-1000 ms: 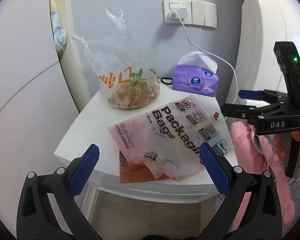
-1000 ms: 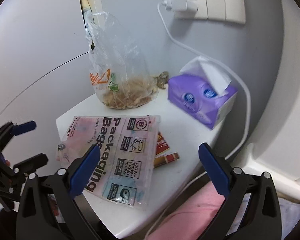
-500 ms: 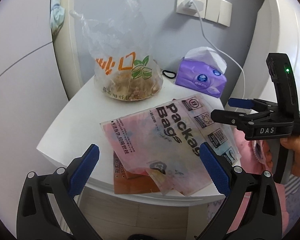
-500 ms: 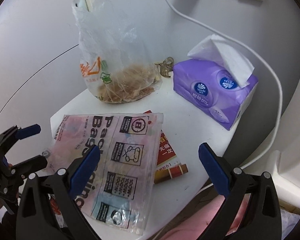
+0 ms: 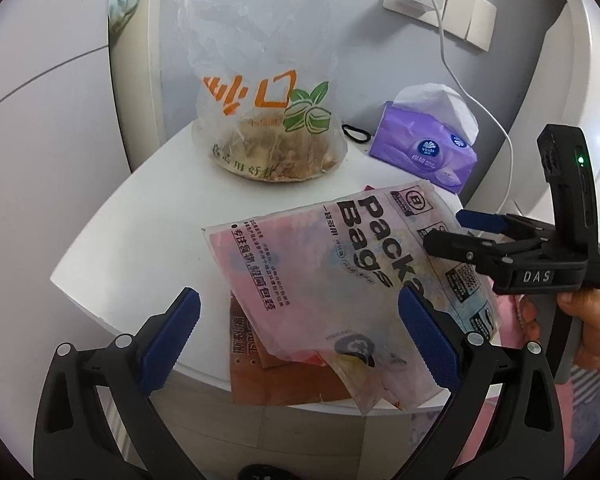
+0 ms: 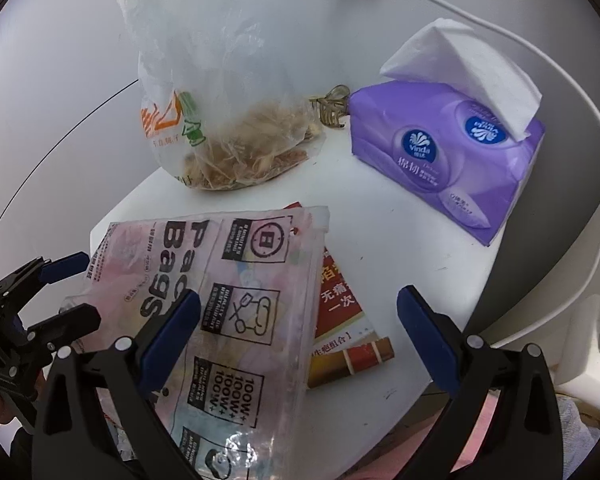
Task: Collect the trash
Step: 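Close the right gripper on the pink Packaging Bags pouch edge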
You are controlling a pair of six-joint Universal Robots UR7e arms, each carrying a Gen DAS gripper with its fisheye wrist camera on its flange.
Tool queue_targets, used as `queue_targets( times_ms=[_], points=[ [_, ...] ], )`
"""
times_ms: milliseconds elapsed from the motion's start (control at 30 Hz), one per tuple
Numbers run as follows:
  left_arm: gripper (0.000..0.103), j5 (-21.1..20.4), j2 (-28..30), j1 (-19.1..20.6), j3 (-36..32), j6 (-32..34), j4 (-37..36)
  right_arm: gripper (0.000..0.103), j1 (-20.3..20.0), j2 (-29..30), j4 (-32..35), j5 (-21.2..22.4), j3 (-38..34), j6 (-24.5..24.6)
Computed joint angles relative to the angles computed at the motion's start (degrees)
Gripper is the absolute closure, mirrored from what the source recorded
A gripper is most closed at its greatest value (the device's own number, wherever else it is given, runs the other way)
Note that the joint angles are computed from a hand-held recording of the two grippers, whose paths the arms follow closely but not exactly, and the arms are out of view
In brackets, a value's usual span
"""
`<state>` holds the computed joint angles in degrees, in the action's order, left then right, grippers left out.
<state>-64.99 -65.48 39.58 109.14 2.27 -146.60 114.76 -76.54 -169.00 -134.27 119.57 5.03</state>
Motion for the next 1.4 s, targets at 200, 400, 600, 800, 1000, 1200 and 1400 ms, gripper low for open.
queue_targets(
  times_ms=[200,400,600,800,1000,1200,1400],
  points=[
    [0.032,-1.2,0.6,0.7,0.0,-1.7,-0.3,0.028,-0.3,0.6,-0.9,0.7,0.1,-0.8],
    [0.049,-1.7,0.3,0.3,0.7,-1.2,-2.0,0.056,-0.1,0.6,-2.8,1.0,0.4,-1.7],
    [0.062,-1.7,0.1,-0.1,0.9,-0.9,-2.7,0.081,0.9,0.6,-4.0,0.2,0.6,-2.2],
    [0.074,-1.4,-0.3,-0.7,1.0,-1.2,-3.2,0.092,2.1,0.2,-5.4,-0.7,1.0,-2.6],
    [0.078,-0.8,-0.9,-1.7,1.5,-0.8,-4.2,0.098,3.4,-0.3,-6.7,-1.1,0.9,-4.1],
    [0.082,-0.8,-1.4,-2.7,1.4,-0.7,-4.7,0.098,4.6,-1.1,-7.1,-2.2,0.8,-4.5],
    [0.083,-0.5,-2.7,-3.6,1.5,-0.5,-4.2,0.098,6.0,-1.3,-7.1,-3.0,0.1,-4.7]
  ],
)
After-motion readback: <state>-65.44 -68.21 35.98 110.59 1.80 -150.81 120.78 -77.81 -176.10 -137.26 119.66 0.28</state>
